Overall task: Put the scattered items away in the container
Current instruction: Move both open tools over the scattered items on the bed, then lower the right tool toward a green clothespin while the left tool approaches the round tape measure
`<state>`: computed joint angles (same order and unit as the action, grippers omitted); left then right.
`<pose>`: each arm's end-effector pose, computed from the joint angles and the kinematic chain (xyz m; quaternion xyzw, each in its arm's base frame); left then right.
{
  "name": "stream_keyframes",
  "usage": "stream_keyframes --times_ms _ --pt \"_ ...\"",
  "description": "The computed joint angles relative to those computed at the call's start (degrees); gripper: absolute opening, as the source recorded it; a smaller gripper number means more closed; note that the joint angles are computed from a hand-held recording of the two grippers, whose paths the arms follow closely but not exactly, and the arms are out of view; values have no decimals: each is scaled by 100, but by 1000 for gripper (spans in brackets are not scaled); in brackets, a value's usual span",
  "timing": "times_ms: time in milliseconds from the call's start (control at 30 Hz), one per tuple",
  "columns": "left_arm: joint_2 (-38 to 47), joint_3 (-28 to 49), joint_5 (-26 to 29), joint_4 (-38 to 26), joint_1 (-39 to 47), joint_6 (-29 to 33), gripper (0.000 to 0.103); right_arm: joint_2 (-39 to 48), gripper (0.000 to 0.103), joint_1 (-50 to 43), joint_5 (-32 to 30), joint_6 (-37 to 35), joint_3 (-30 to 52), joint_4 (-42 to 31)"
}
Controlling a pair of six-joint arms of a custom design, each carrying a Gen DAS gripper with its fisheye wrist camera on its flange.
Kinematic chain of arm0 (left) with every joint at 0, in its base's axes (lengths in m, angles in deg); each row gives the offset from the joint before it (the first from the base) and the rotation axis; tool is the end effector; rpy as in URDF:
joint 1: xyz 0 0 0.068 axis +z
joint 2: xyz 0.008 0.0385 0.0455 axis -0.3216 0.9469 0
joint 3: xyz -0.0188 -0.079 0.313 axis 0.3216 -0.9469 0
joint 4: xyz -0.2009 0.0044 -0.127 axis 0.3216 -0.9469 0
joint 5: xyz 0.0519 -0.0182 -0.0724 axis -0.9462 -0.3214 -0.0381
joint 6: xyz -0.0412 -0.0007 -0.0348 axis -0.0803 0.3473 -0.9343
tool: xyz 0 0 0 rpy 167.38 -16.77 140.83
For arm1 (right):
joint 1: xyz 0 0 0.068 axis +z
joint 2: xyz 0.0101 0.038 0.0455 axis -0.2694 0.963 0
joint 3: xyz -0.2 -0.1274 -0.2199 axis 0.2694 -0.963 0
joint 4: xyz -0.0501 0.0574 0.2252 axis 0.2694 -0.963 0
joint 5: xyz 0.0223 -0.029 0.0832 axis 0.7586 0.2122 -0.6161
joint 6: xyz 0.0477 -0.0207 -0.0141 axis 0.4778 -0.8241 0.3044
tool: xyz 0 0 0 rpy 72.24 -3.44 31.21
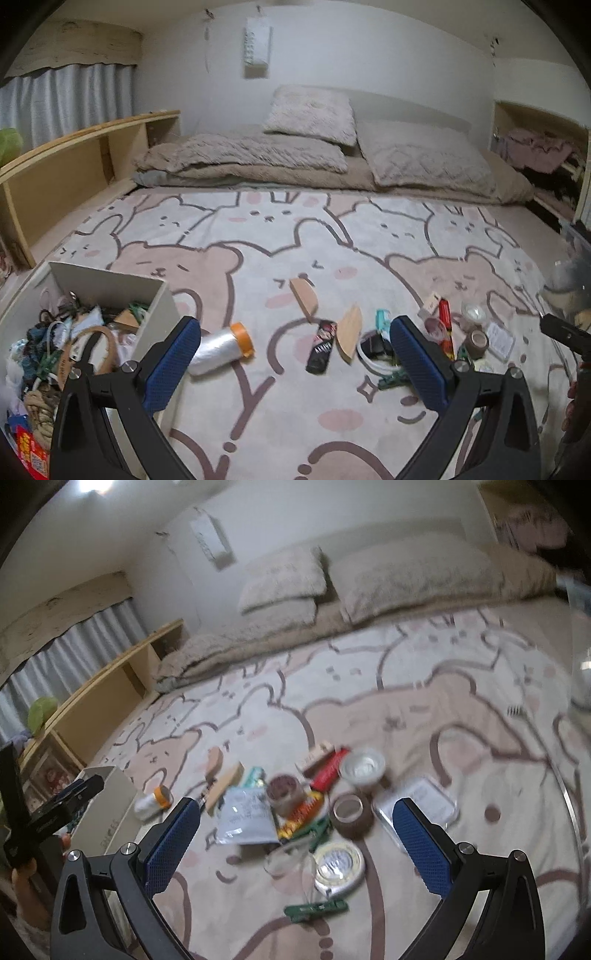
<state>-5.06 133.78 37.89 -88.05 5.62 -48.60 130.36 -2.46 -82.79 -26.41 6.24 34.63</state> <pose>0.2423 0.0982 0.3278 -0.0326 0.8869 0.0095 0.4607 0.2802 0.0753 0.2638 -0.0261 0.8904 0.2327 0.3904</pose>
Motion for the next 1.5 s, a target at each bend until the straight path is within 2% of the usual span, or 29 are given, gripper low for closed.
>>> stream_keyframes --times_ms 333,567,633,733,933,1067,1500 --pt "195 -356 -85 -36 -392 111 103 932 103 -63 -415 -9 58 -204" --pt "165 -509 82 -122 -477 226 103 1627 103 197 -103 -251 316 -306" --pt "154 -524 116 -146 -453 234 103 1687 103 398 208 -332 304 -196" --pt "165 -505 230 -217 -363 265 103 1723 103 886 581 -767 339 -253" --pt "174 -506 384 -346 -235 313 103 1693 103 1594 636 -1495 287 -295" --pt "166 -537 310 -359 -219 378 103 1610 103 1790 284 -1738 208 -324" --pt "298 -533 259 -492 -157 560 103 1439 103 2207 -1870 -1862 236 -879"
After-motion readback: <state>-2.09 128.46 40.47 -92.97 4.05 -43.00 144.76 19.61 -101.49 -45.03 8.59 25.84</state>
